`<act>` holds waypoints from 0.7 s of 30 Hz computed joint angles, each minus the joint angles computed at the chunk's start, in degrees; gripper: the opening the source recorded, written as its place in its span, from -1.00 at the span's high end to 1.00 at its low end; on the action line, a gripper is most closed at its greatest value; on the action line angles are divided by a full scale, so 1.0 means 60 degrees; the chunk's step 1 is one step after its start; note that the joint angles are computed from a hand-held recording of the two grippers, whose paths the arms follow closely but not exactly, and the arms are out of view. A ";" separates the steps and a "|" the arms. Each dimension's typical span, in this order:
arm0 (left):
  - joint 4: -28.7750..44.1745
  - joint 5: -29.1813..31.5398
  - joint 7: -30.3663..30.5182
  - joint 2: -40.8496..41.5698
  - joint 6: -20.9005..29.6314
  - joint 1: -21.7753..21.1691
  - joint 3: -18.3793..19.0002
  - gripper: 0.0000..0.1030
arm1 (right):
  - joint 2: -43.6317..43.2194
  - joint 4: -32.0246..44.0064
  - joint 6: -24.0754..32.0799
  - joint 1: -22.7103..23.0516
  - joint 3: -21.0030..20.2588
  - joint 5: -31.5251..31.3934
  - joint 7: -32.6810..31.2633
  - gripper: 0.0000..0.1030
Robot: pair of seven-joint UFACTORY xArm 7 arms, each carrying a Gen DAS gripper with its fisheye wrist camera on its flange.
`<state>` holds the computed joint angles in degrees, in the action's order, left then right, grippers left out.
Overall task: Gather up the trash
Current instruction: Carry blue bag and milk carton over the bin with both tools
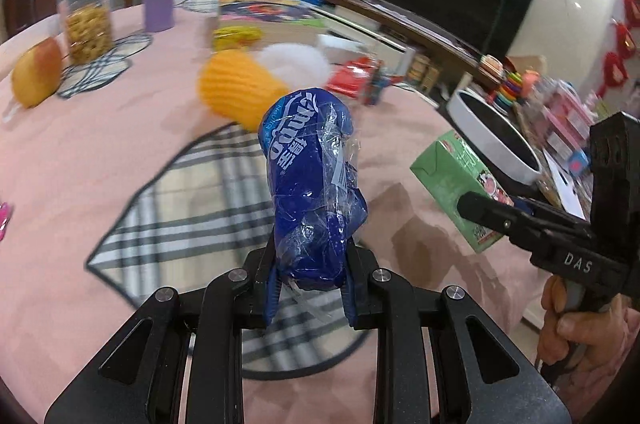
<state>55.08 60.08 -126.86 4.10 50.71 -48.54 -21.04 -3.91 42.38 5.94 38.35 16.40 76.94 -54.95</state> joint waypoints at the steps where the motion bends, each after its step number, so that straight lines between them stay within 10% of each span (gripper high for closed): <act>1: 0.0135 0.0047 0.0108 0.0106 -0.0018 0.0008 0.0011 0.56 | -0.0120 -0.0091 0.0011 -0.0053 -0.0053 0.0022 0.0059 0.06; 21: 0.4220 0.0034 0.3477 0.3074 -0.0909 -0.0899 0.1601 0.56 | -0.1399 -0.0987 0.0098 -0.1019 -0.1438 -0.0056 0.0139 0.06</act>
<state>80.39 60.28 -105.99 22.54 45.26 -53.94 -11.44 -12.30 36.46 6.53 32.23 7.77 76.61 -54.11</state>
